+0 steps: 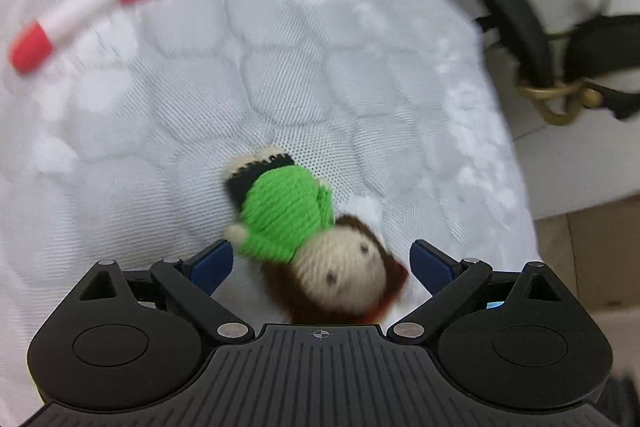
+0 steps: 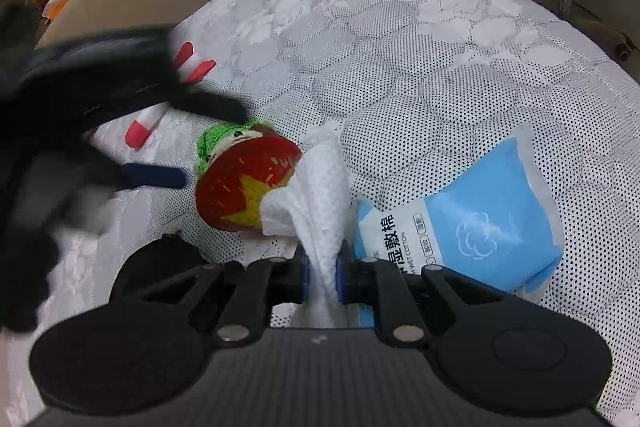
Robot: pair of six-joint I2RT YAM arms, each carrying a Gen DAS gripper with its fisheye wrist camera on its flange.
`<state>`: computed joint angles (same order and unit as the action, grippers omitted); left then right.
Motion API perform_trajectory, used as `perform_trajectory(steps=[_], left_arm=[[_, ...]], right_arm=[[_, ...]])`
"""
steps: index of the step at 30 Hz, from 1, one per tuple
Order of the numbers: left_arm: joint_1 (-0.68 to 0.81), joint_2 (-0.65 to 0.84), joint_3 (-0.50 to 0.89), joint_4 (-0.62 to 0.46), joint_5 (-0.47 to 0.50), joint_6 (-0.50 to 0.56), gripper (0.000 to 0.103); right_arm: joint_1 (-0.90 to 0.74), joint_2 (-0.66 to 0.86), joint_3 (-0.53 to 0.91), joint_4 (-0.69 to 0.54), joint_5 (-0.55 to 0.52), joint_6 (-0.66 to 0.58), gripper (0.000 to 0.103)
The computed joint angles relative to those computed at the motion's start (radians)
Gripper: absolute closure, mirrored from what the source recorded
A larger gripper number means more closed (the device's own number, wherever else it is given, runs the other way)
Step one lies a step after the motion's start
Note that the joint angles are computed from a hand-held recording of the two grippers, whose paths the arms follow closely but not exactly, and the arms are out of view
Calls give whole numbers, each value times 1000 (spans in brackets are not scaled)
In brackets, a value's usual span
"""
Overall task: Clean container
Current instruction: 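Grasp the green-hatted crochet doll with the left gripper, then rub the white wipe over the doll with the right gripper while the left gripper holds it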
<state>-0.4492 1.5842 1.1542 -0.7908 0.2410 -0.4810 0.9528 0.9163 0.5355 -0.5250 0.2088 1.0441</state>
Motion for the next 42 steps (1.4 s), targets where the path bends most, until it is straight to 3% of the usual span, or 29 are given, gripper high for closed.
perform_trajectory(steps=[2,5,7,8,11,15,19,24,26,29,32,35,38,40,42], left_arm=[[-27,115,72,-53,-53,-45,3],[-61,104,12,14,-101,-24,3],[-82,41,-53,61,-129,22,5],[-85,3,-88,80,-132,45,16],[-62,-123,-201,113,-78,127,27],[-66,-288,-338,92,-57,223,25],[-97,-487,-465,34,-106,265,26],[-108,-704,-573,-52,-95,168,17],[-167,-759,-600,-58,-143,117,10],[-292,-829,-626,-72,-254,47,10],[-394,-886,-610,-138,-344,4,10],[-432,-953,-564,-229,-364,6,10],[-369,-1034,-515,-319,-341,75,9],[-228,-1058,-491,-368,-286,181,6],[-15,-1056,-492,-406,-195,353,5]], right_arm=[[-2,8,1,7,2,-11,90],[1,29,9,12,15,-28,90],[0,27,10,10,16,-29,89],[-3,27,11,9,15,-29,89],[5,45,24,-1,33,-24,89],[72,56,57,-55,85,16,89],[102,76,75,-73,118,27,89],[141,47,69,-37,99,34,89],[158,32,57,17,61,46,89],[207,-22,33,122,5,89,89],[207,-59,-2,253,-130,108,88],[240,27,48,195,-88,100,91],[217,-2,22,193,-110,115,92],[206,-22,17,176,-94,119,86],[185,-16,20,144,-77,120,86]])
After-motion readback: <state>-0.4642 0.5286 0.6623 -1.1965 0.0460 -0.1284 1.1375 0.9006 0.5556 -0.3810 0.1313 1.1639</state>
